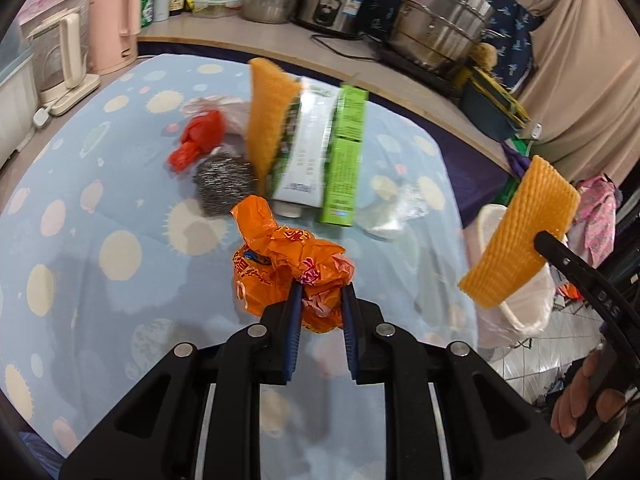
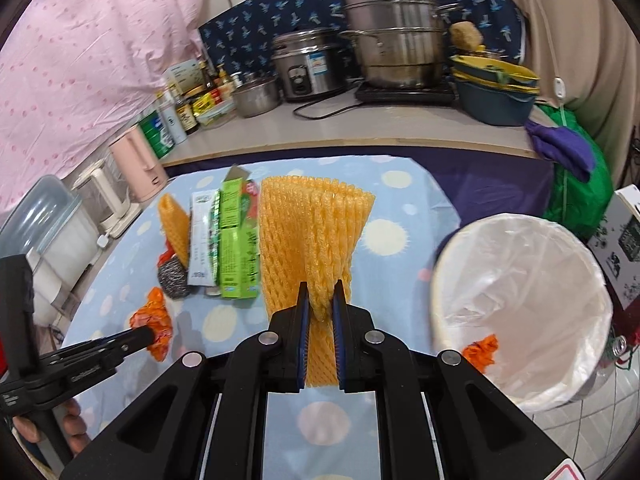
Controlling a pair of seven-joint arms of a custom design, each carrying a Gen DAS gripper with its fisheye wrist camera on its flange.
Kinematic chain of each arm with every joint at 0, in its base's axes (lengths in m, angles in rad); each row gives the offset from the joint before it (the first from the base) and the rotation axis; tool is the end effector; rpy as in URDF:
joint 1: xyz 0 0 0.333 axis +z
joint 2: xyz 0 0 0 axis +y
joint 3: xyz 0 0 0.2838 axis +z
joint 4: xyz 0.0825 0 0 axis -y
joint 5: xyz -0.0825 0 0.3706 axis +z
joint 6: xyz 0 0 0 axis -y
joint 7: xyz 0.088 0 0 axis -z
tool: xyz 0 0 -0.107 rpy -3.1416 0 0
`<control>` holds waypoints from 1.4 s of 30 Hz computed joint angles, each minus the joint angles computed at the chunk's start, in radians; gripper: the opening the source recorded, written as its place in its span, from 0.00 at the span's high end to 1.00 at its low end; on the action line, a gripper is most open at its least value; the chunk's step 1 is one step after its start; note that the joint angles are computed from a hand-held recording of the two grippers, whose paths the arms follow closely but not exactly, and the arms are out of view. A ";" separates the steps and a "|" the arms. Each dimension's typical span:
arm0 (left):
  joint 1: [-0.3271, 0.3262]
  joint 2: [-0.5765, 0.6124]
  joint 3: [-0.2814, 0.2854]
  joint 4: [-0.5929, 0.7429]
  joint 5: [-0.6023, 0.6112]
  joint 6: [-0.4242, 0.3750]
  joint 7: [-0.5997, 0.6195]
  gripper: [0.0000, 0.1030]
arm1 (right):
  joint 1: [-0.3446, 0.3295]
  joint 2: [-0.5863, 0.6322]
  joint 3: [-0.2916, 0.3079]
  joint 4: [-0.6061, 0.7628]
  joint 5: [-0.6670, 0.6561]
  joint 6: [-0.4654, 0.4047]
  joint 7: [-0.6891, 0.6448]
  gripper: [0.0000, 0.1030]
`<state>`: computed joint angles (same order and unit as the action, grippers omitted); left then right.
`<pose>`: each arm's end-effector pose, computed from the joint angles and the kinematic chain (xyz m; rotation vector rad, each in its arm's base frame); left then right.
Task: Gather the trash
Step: 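Carry the wrapper and foam sleeve over the bin while both tools open to drop them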
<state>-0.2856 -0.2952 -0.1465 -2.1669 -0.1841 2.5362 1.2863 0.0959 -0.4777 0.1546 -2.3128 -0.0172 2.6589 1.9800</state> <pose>0.4618 -0.2180 0.5657 -1.9493 2.0298 -0.9459 0.4447 0.1253 0.5947 -1.5726 1.7974 -0.5550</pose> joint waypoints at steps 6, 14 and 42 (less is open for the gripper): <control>-0.040 0.013 -0.022 0.046 -0.019 0.000 0.031 0.83 | -0.066 -0.080 -0.012 -0.063 -0.021 -0.003 0.039 0.90; -0.081 0.071 -0.055 0.136 -0.031 -0.004 0.076 0.83 | -0.166 -0.174 -0.019 -0.139 -0.049 -0.015 0.074 0.90; -0.178 0.556 -0.210 0.667 0.148 -0.053 0.133 0.82 | -0.334 -0.179 -0.043 -0.195 -0.121 -0.020 0.139 0.89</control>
<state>-0.4640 0.2604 -0.3566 -1.5002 -0.0360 2.4831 1.4194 -0.2384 -0.6564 0.1120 -2.5075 -0.1379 2.6389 2.1188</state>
